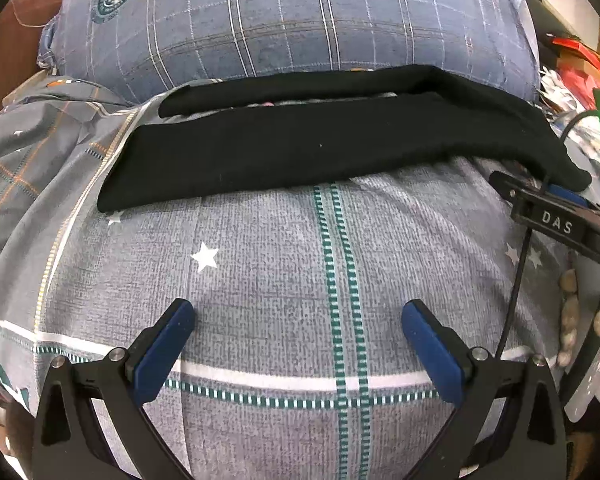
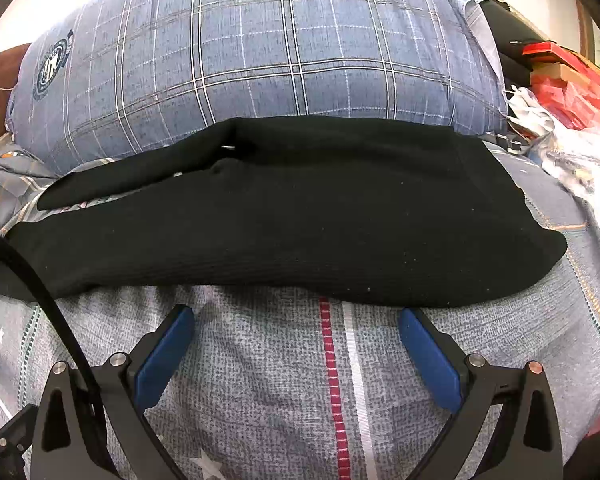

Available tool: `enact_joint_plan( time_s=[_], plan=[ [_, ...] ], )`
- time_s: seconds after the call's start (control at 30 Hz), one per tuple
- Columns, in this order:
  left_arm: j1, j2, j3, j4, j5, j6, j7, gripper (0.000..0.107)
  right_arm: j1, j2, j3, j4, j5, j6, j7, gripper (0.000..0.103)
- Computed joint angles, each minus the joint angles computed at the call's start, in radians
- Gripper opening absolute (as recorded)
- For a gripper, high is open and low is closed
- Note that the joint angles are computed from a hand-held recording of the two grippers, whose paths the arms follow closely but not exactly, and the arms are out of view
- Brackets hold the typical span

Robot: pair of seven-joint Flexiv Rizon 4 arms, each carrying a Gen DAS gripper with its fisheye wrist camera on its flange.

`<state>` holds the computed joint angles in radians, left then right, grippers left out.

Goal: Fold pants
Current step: 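Move both grippers open toward the black folded pants strip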

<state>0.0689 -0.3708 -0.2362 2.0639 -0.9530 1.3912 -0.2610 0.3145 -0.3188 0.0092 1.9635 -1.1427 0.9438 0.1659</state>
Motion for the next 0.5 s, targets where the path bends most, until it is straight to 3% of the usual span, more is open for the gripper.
enact_joint_plan(
  time_s=[0.1, 0.23, 0.4, 0.5],
  plan=[
    [-0.025, 0.006, 0.082, -0.024, 0.132, -0.084, -0.113, 0.102, -0.001, -0.002, 0.006, -0.005, 0.034, -0.004, -0.026, 0.103],
    [0.006, 0.039, 0.102, -0.046, 0.164, -0.194, -0.160, 0.084, 0.002, 0.003, 0.016, -0.006, 0.095, -0.009, -0.059, 0.103],
    [0.007, 0.074, 0.089, -0.064, 0.064, -0.157, -0.071, 0.084, 0.015, 0.023, 0.028, 0.013, 0.127, -0.023, -0.099, 0.103],
    [-0.003, 0.073, 0.094, -0.099, 0.055, -0.133, -0.067, 0.083, 0.016, 0.040, 0.059, 0.006, 0.238, -0.059, -0.176, 0.103]
  ],
)
